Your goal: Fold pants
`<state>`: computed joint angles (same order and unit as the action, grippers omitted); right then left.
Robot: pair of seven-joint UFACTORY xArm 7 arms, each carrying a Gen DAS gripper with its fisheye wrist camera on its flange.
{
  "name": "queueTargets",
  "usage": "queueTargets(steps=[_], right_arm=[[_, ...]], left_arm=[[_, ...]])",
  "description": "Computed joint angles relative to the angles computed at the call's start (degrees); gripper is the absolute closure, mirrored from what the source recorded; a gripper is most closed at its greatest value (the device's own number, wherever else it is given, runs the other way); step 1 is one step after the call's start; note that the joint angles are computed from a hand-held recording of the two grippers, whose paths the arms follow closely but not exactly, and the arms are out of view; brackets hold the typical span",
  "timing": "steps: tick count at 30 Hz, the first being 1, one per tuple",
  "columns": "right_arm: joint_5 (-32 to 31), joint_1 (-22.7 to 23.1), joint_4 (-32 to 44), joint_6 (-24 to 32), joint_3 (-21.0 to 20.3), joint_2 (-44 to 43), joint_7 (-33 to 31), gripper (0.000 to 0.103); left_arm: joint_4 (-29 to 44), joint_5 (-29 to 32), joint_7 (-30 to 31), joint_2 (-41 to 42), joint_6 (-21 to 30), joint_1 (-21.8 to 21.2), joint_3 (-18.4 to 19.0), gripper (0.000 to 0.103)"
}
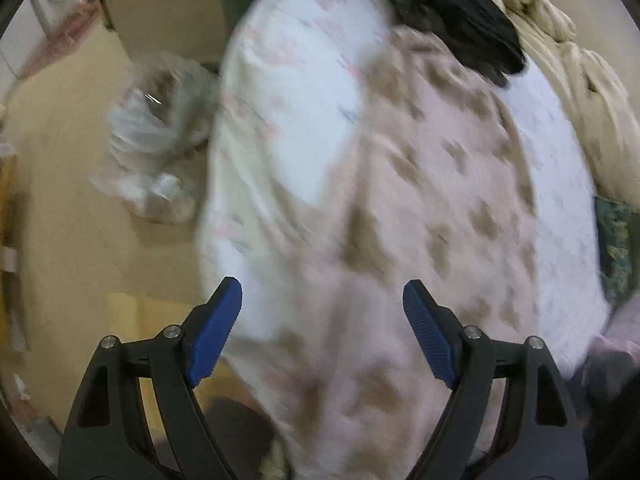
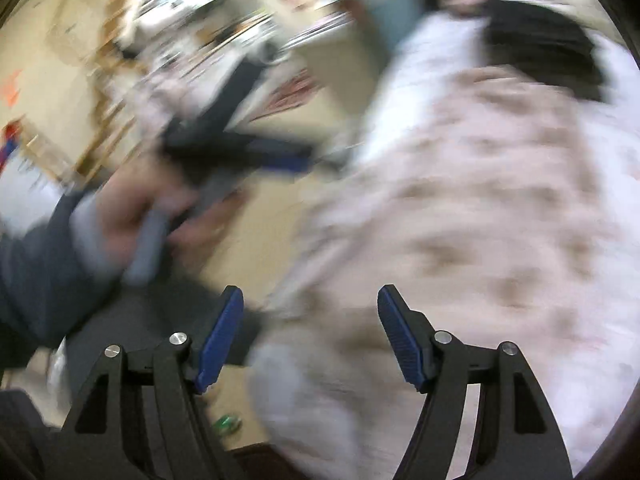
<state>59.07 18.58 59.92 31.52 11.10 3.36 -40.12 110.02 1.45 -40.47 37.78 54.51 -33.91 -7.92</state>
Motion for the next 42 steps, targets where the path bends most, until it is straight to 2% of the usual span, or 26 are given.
queueTargets(steps=[2,4,7,9,13,14,15,17,19,21,24,26,28,29,30,31,33,35,38,42], right_arm=[[-2.56,-1.57,-2.19,-2.65,-1.87,-1.76,4.72,0.031],[-4.40,-2.94,-2.98,-5.72,-3.19,-1.55,8.66,0.030],[-1.45,-5.07,-4.47,-7.39,-4.43,-1.83,12.12,0.030],[2.49,-6.11,-4.92,-7.07,-4.70,-1.39,10.70,0.030],[-0.07,-7.60,-5.49,-8.09,-5.06,-1.18,13.65,0.030],[-0.51,-7.92,-5.50,-7.49,-5.18,-0.90,15.05,0.030],[-0.84,-8.28,-5.51,-6.60,-5.29,-0.55,16.41,0.030],[-0.84,-9.32,-8.01,-4.15,-5.95,-2.00,17.79,0.030],[-1.86,-10.14,-8.56,-0.79,-6.53,-1.23,19.42,0.030],[-2.19,-10.79,-8.74,3.95,-6.55,-0.59,20.80,0.030],[-0.84,-11.70,-6.99,14.05,-6.00,2.75,19.89,0.030],[-0.59,-11.09,-6.69,14.88,-4.71,3.77,18.27,0.030],[-4.04,-9.99,-5.51,15.27,-3.68,4.84,17.73,0.035],[-4.59,-9.64,-5.06,15.41,-3.23,5.18,17.14,0.049],[-4.68,-9.54,-4.48,16.29,-2.93,5.66,16.62,0.088],[-5.02,-9.55,-4.03,17.08,-2.85,6.15,16.59,0.100],[-5.48,-9.64,-4.03,17.40,-2.86,5.86,17.02,0.099],[-0.01,-11.18,-4.81,19.23,-3.15,3.68,13.47,0.099],[4.14,-12.27,-5.45,21.81,-4.69,-0.86,9.15,0.099],[7.95,-12.49,-7.62,22.46,-7.70,-7.88,6.03,0.099]], left_arm=[[1.08,-0.51,0.35,0.90,0.79,-0.73,-0.79,0.023],[5.30,1.05,2.25,3.35,3.89,-2.60,-0.79,0.023],[18.30,6.43,5.38,10.76,16.74,-7.36,2.00,0.022],[20.21,7.90,3.04,12.30,21.17,-9.01,4.79,0.022],[12.70,3.68,1.30,8.88,15.59,-5.28,2.16,0.022],[11.60,3.17,1.61,8.33,14.31,-4.88,1.72,0.024],[10.33,2.49,2.32,7.66,12.74,-4.40,1.08,0.041],[8.67,0.63,4.41,6.90,10.69,-3.45,-0.38,0.062],[7.28,2.05,4.38,5.69,10.09,-4.55,0.48,0.069],[5.36,1.97,4.41,4.11,9.82,-4.40,0.34,0.083],[3.25,1.72,3.81,2.23,9.28,-4.01,0.16,0.092],[3.54,2.19,3.09,2.12,9.75,-4.27,0.35,0.094],[2.81,2.84,3.38,1.34,9.94,-4.33,0.33,0.096],[3.98,3.54,3.79,1.68,11.41,-4.62,0.45,0.097],[4.07,3.73,3.80,1.50,11.81,-4.60,0.54,0.099],[4.06,3.68,3.64,1.18,11.89,-4.56,0.48,0.099],[2.84,2.81,3.83,-0.40,10.75,-4.02,-0.14,0.100],[-1.37,-0.64,5.64,-3.52,7.29,-1.56,-1.79,0.100],[-4.81,-4.74,6.57,-7.21,3.82,0.59,-3.25,0.100],[-5.48,-4.04,7.35,-10.28,2.70,0.17,-3.25,0.101]])
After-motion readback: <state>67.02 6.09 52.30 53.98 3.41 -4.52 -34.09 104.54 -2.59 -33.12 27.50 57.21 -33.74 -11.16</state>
